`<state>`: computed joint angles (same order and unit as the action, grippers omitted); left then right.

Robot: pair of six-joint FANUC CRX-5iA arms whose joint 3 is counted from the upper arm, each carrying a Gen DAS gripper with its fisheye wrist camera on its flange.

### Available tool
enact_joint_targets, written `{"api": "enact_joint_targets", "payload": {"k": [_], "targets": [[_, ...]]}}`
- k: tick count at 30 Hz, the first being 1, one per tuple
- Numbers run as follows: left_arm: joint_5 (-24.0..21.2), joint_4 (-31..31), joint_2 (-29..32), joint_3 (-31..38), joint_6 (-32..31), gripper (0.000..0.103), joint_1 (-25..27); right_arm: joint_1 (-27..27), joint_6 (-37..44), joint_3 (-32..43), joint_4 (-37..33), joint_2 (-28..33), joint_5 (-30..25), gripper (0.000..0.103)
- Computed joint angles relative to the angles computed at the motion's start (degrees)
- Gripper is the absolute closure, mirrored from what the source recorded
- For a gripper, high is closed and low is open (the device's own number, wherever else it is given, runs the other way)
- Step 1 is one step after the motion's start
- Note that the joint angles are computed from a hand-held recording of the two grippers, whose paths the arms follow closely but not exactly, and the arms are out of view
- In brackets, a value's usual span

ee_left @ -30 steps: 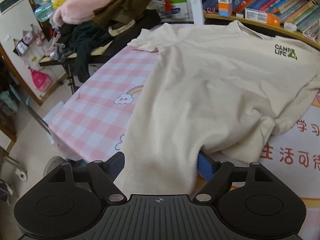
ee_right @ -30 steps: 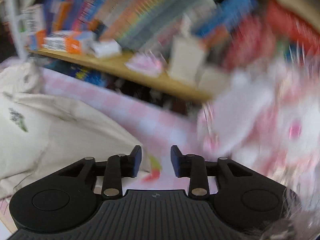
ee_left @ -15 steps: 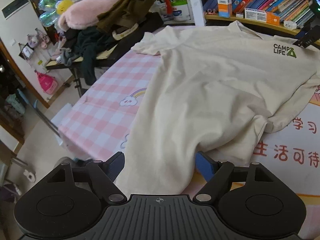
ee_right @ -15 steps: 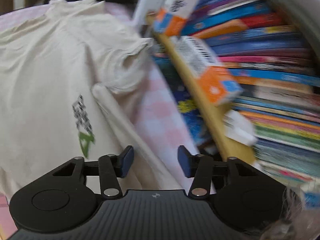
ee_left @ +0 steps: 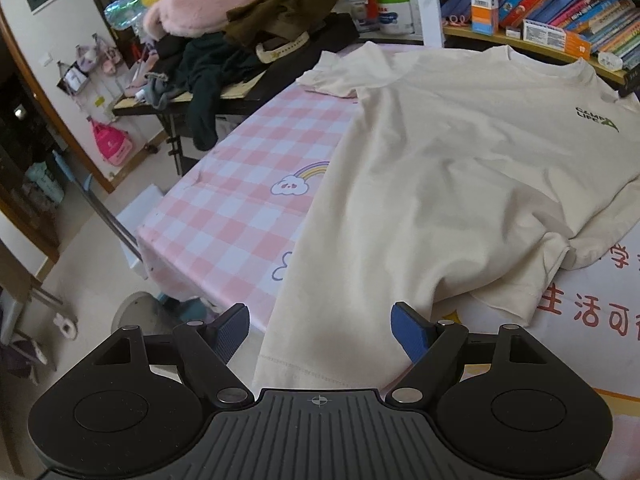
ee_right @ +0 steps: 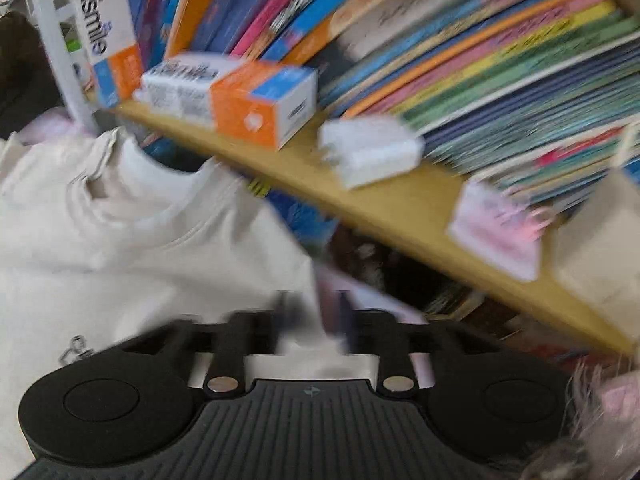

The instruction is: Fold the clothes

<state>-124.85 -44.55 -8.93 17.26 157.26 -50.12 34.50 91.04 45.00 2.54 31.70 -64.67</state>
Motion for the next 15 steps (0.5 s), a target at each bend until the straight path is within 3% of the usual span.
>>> {"api": "enact_joint_targets", "payload": {"k": [6,9,15], "targets": [[0.9,-0.6,-1.7,-1.7,2.5,0.023,-0.2,-1.0,5.6,-14.4,-0.8,-10.8,6.8,0.062],[1.8,-0.6,-2.6,-2.7,3.8,0.023,-0.3,-1.6,2.4,-24.2,1.6,-18.0,9.1,0.061],[4.7,-0.5,-4.3,-4.4,2.3,0.023,1.5,-3.3,-5.1,-36.2,-0.7,-29.5,5.7,0.061]]}}
